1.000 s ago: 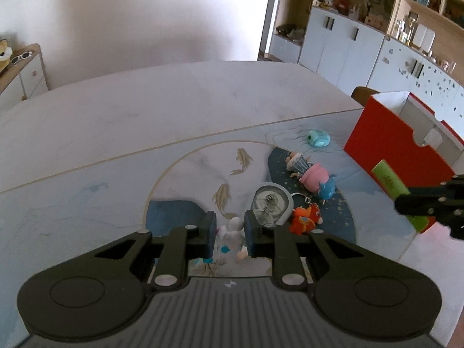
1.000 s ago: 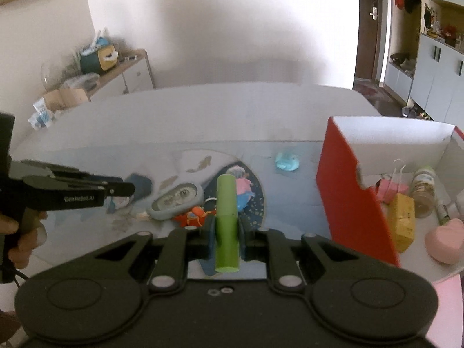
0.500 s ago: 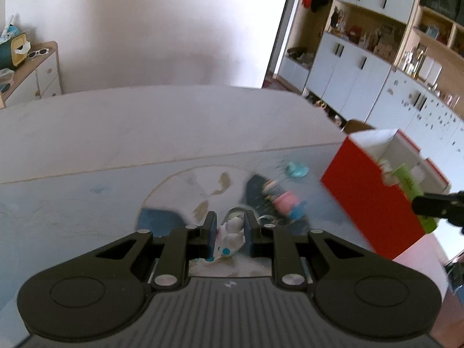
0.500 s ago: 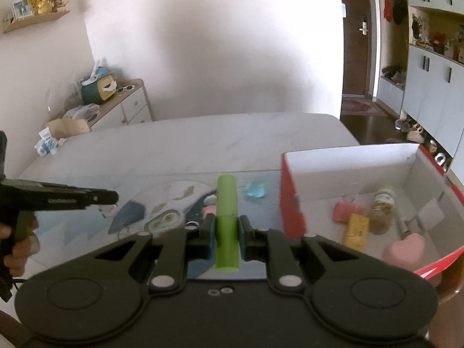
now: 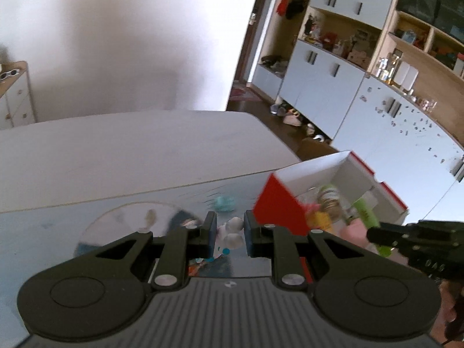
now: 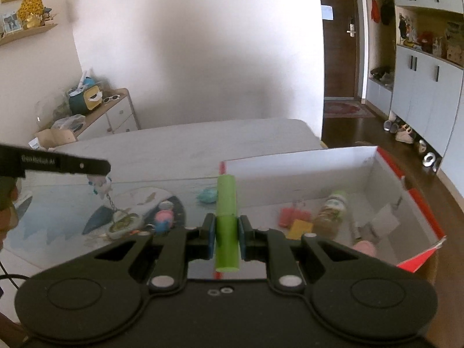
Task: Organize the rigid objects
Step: 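Carry the bunny keychain and green tube with both grippers into the red box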
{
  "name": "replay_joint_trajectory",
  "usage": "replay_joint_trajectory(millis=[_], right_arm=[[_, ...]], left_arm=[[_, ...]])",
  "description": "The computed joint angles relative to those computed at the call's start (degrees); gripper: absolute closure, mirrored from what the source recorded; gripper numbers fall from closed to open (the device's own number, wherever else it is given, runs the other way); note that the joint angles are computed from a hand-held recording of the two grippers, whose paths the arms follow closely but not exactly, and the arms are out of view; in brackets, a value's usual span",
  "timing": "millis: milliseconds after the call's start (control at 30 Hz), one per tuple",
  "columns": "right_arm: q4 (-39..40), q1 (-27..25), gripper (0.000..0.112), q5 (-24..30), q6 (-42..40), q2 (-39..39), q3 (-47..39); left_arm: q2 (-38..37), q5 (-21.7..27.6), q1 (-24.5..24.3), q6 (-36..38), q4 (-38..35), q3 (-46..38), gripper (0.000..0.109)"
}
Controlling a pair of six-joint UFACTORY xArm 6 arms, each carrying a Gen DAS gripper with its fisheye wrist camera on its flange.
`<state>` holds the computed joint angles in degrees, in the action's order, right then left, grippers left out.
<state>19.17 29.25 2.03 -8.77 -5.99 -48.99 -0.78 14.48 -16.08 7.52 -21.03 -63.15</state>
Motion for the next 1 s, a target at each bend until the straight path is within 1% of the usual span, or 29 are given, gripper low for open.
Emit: replay_joint_trajectory(millis=[33, 200, 300, 567, 700, 767, 833, 1000], right_arm=[[2.92, -0.3, 0.097, 0.13, -3.07, -0.24, 0.12], [12.47, -2.53, 0.097, 0.5, -13.55, -0.59, 0.21], [15.88, -4.39, 0.097, 1.38, -17.47, -0.16, -0.28], [20.99, -8.42, 0.097, 3.63, -23.72, 2.34, -2.05], [21.21, -9.74, 0.097, 5.32, -24.97, 4.53, -3.73], [19.87, -10.17, 0.097, 6.1, -24.11, 5.91, -4.59], [19.61, -10.74, 0.097, 7.31, -24.24, 7.67, -6.01], [15.54, -11.81, 0.097, 9.84, -21.6, 11.32, -8.8]], left_arm=[[0.81, 0.05, -0.68, -0.58, 0.37, -1.16, 0.09], [5.48, 2.19, -3.71, -2.68, 1.03, -8.8, 0.09], [8.48, 3.41, -5.37, -3.39, 1.07, -13.69, 0.09], [18.87, 8.91, -8.62, -3.39, 0.44, -28.99, 0.09], [25.09, 13.22, -9.81, -5.23, 1.86, -37.64, 0.09], [27.7, 14.74, -10.3, -5.52, 3.28, -40.75, 0.09], [30.8, 16.78, -10.77, -7.46, 5.99, -44.35, 0.09], [37.73, 22.21, -11.37, -11.78, 11.43, -52.12, 0.09]])
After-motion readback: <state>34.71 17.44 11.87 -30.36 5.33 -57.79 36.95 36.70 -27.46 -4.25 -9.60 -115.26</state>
